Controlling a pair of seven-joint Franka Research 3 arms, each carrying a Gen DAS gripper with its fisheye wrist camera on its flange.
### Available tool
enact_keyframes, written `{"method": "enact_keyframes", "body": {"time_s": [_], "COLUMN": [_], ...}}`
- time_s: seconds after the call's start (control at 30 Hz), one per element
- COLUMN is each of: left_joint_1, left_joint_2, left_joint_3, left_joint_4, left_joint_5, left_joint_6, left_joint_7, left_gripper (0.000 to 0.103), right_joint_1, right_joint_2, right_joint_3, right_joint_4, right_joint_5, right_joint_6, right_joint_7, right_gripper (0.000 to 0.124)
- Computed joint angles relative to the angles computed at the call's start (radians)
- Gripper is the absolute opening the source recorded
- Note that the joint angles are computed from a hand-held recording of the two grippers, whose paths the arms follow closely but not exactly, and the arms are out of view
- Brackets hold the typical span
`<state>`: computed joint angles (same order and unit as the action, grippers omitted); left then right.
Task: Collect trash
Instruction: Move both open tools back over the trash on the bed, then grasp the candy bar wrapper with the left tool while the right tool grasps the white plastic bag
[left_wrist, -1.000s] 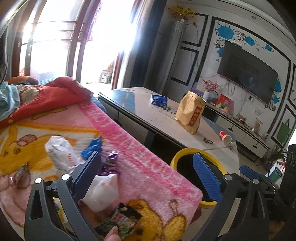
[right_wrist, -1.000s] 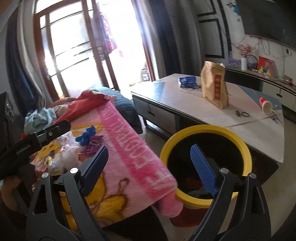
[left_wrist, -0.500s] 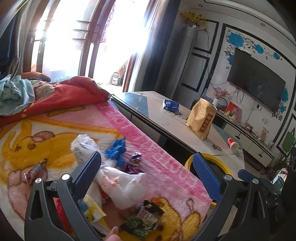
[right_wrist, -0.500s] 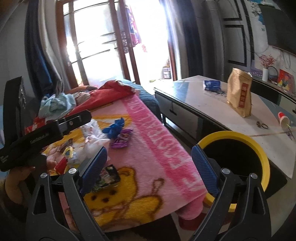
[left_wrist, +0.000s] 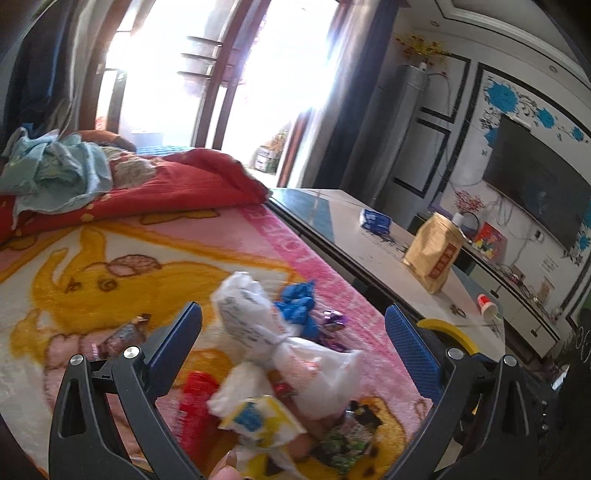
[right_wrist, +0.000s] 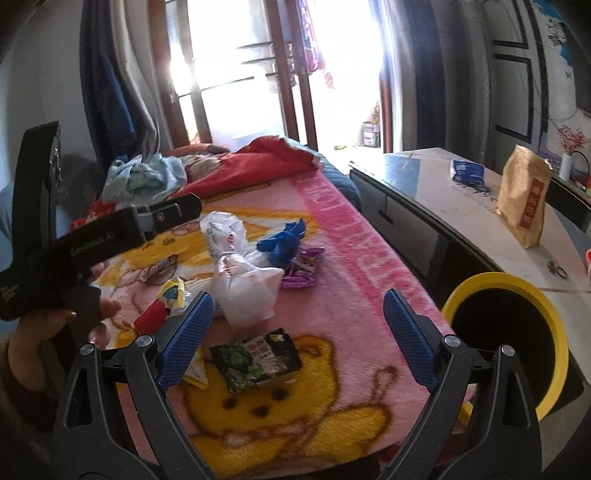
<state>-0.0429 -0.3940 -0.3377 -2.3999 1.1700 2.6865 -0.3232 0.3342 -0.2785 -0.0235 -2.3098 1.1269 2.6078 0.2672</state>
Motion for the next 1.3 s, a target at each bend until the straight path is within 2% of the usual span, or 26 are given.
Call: {"method": "enact_keyframes", "body": {"time_s": [0.3,0.6,0.8,0.9,0.97,1.03,1.07,1.1,1.17,1.23,1.3], "left_joint_1": [0.024,0.062,0.076,0.089,0.105,0.114,0.116,0.116,0.125,0.127,0.130], "left_joint_2": [-0.105,-0.192,-0.177,-0.153,-0.136,-0.116,-0.106,-0.096,-0.088,-0.090,-0.096], "left_joint_3": [0.039,0.081,0.112,0.123,0.114,0.110,0.109,0.108,0.092,0.086,0.081], "left_joint_4": [-0.108,-0.226,-0.267,-0.283,-0.286,-0.286,-0.287,-0.285,-0.279,-0.276,-0.277], "left_joint_5": [-0.098,-0.268,-0.381,-0.426,-0.447,-0.467,-0.476,-0.488,-0.489,-0.492,-0.493], "left_joint_6": [-0.018,-0.014,0.014,0.058,0.068,0.082,0.091,0.087,0.074,0.064,0.052], "left_joint_7": [0.060,0.215,0.355,0.400,0.416,0.429,0.437,0.447,0.452,0.453,0.448], "left_gripper": [0.096,0.096,0.096,0.096,0.095,0.090,0.080,0.077,0.075,0.072,0.063], "right_joint_1": [0.014,0.026,0.026,0.022,0.017,0.014,0.011,0.010,0.006,0.003,0.001], "right_joint_2": [0.075,0.141,0.174,0.188,0.199,0.206,0.208,0.212,0.216,0.219,0.219], "right_joint_3": [0.040,0.072,0.085,0.088,0.089,0.091,0.090,0.091,0.093,0.093,0.094], "right_joint_4": [0.052,0.101,0.119,0.126,0.132,0.136,0.138,0.142,0.143,0.145,0.143], "right_joint_5": [-0.055,-0.100,-0.127,-0.142,-0.158,-0.165,-0.164,-0.168,-0.175,-0.175,-0.182], "right_joint_6": [-0.002,0.009,0.015,0.005,-0.008,-0.016,-0.023,-0.031,-0.041,-0.056,-0.066], "right_joint_7": [0.075,0.129,0.163,0.178,0.192,0.201,0.201,0.205,0.209,0.207,0.208], "right_gripper": [0.085,0.085,0.085,0.085,0.085,0.085,0.085,0.085,0.085,0.079,0.072]}}
